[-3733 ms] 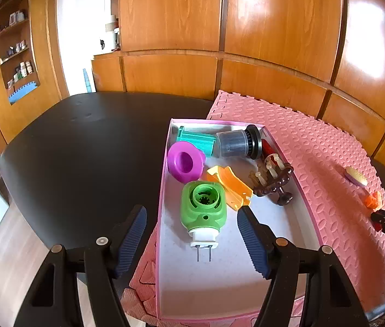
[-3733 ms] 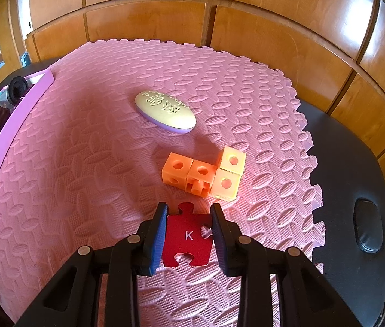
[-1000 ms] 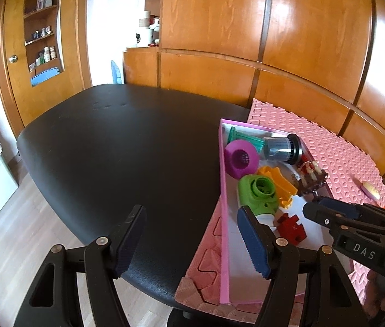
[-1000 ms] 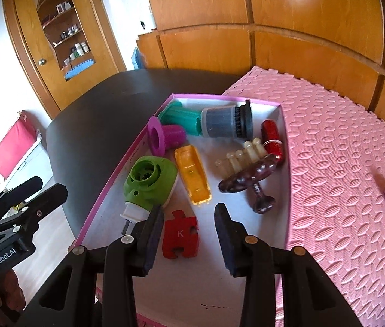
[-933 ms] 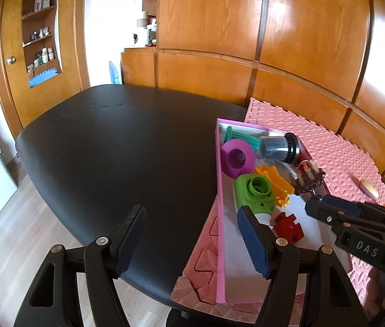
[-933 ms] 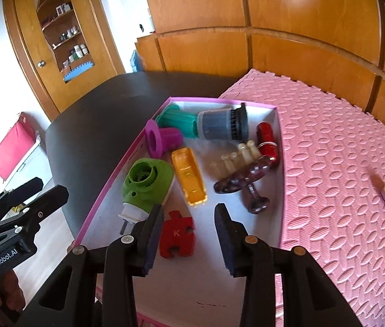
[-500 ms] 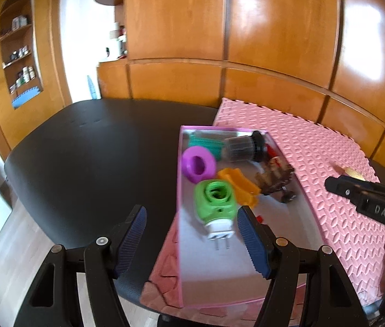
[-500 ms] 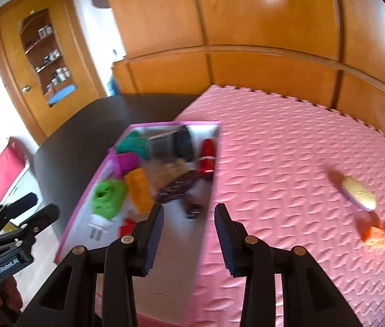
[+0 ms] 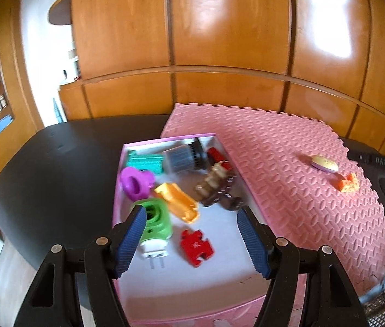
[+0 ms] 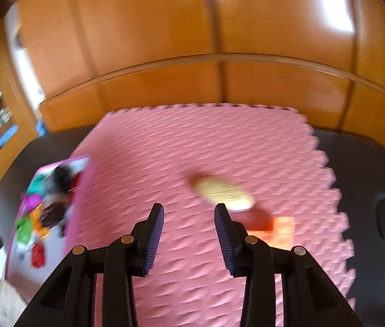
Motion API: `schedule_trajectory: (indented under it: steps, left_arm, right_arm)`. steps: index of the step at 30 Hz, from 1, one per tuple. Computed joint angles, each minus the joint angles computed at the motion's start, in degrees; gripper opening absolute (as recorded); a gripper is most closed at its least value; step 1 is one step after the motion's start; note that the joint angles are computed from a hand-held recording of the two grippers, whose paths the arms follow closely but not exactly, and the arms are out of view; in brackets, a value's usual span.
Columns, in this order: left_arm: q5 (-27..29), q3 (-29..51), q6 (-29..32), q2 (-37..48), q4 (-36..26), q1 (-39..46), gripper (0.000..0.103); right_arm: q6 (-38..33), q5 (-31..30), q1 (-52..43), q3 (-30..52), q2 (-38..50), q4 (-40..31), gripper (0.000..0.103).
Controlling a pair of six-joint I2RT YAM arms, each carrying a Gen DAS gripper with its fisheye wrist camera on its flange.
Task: Organize rigid objects
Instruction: 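Move both tools back over the mat and grasp the orange cubes with the right gripper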
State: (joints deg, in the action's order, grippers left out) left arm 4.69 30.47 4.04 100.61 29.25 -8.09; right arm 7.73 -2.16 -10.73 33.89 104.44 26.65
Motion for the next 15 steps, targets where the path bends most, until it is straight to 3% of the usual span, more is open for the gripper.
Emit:
schedule_trajectory:
  steps: [7, 12, 15]
  left_arm:
    - [-1.4, 2.1, -0.2, 1.7, -2.2, -3.7, 0.07]
    - [-2.2, 4.0, -0.9, 3.5, -3.5, -6.5, 0.07]
    - [-2.3, 5.0, -1.0, 4.4, -4.1, -8.1, 0.07]
  right_arm:
    - [2.2, -9.7, -14.8, 2.8, 8.0, 3.3, 0.05]
    - [4.9, -14.2, -17.4, 7.4, 12.0, -1.7, 0.053]
    - [2.8, -12.9, -15.6, 8.9, 12.9, -4.4, 0.072]
